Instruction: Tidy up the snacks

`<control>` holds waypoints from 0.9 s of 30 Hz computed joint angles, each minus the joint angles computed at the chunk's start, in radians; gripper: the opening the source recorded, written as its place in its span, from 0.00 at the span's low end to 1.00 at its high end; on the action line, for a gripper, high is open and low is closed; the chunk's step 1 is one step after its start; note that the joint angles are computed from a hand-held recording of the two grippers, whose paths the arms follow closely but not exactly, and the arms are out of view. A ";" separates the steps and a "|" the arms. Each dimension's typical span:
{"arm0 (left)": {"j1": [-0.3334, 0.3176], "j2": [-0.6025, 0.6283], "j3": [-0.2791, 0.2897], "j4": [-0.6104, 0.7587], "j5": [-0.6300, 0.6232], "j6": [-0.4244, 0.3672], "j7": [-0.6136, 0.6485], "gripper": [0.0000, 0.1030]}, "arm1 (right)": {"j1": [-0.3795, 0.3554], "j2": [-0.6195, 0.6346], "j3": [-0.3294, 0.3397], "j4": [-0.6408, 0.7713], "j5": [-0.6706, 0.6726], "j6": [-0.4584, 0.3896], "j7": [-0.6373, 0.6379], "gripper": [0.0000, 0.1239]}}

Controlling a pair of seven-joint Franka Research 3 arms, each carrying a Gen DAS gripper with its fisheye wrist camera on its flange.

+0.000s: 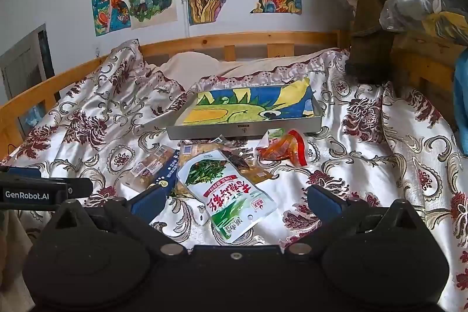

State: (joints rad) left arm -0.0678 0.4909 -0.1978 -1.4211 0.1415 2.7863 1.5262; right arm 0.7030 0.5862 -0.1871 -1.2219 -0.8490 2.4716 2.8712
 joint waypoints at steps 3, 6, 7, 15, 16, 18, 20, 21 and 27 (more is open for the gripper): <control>0.001 0.000 -0.002 0.002 -0.001 -0.005 0.002 1.00 | 0.000 0.001 0.000 0.001 0.001 -0.001 -0.001 0.83; 0.001 0.000 -0.001 0.002 -0.001 -0.004 0.000 1.00 | 0.001 0.001 0.000 0.002 0.001 0.000 0.000 0.83; 0.001 0.000 -0.001 0.002 -0.001 -0.004 0.000 1.00 | 0.001 0.001 0.000 0.002 0.002 0.000 0.000 0.83; 0.001 0.000 -0.002 0.003 -0.002 -0.008 0.002 1.00 | 0.001 0.003 -0.001 0.004 0.003 -0.001 -0.003 0.83; 0.001 0.000 -0.002 0.003 -0.002 -0.009 0.002 1.00 | 0.001 0.003 -0.001 0.005 0.003 -0.002 -0.003 0.83; 0.001 0.000 -0.002 0.003 -0.002 -0.009 0.002 1.00 | 0.002 0.003 -0.002 0.005 0.003 -0.003 -0.002 0.83; 0.001 0.000 -0.002 0.003 -0.002 -0.010 0.002 1.00 | 0.003 0.004 -0.003 0.005 0.000 -0.003 0.002 0.83; 0.000 0.000 -0.001 0.004 -0.001 -0.011 0.001 1.00 | 0.003 0.003 -0.003 0.004 0.000 -0.002 0.004 0.83; 0.001 -0.001 -0.002 0.002 -0.002 -0.011 0.002 1.00 | 0.003 0.003 -0.002 0.003 -0.002 -0.003 0.002 0.83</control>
